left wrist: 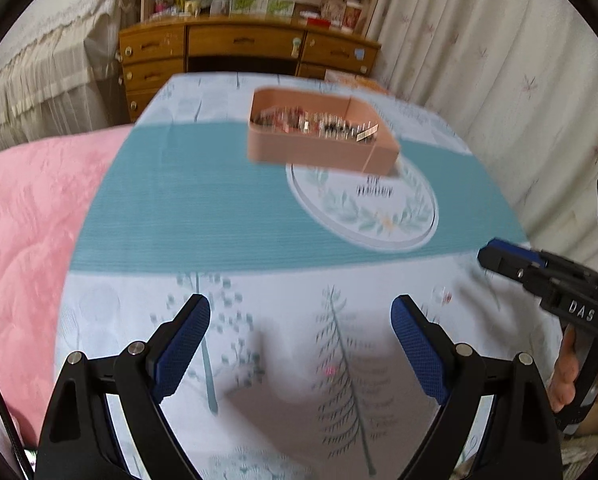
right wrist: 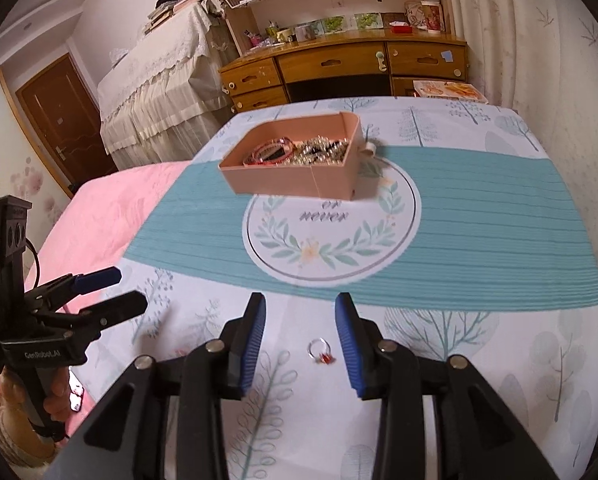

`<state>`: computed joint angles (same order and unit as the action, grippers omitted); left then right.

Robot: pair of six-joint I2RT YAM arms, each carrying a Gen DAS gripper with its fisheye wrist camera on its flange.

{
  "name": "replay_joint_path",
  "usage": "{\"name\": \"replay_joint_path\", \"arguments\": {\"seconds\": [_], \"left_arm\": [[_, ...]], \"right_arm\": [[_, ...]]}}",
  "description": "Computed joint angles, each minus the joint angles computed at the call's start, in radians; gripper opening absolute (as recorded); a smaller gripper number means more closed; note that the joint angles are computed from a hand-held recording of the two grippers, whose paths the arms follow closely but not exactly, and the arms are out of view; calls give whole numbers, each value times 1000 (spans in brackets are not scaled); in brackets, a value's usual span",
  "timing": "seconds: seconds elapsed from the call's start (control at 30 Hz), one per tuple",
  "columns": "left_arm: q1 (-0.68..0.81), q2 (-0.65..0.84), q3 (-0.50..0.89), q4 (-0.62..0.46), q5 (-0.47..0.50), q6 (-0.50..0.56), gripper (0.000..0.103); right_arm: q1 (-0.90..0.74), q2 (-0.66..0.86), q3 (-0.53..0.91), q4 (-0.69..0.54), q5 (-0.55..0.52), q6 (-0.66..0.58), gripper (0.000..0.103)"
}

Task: Organize jewelry
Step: 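Move the right gripper to the red-stone ring while the left moves to the pink ring, then grasp the red-stone ring with the right gripper while the left grasps the pink ring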

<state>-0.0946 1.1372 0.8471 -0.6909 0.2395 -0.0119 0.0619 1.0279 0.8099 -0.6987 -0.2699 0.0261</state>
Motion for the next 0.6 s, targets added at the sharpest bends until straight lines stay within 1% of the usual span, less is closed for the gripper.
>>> {"name": "replay_joint_path", "arguments": {"seconds": [0.17,0.33,0.37,0.5,0.6], "left_arm": [[-80,-50,-88,-12,-61,-35,91],[-179,-103,-132,-27,-137,-80,89],[-187,-106,-135,-30,-137,-89,87],[-202,-83,-130,-43,-126,-116,76],[-203,-68,-128,-48,-120,-136,71]], "right_arm": [[5,-43,-73,24,18,-34,36],[55,-56,-134,58,91,-76,36],[59,-52,-141,68,97,-88,36],[66,-18,-164,106,93,-141,36],[64,7,-181,138,90,-185,36]]}}
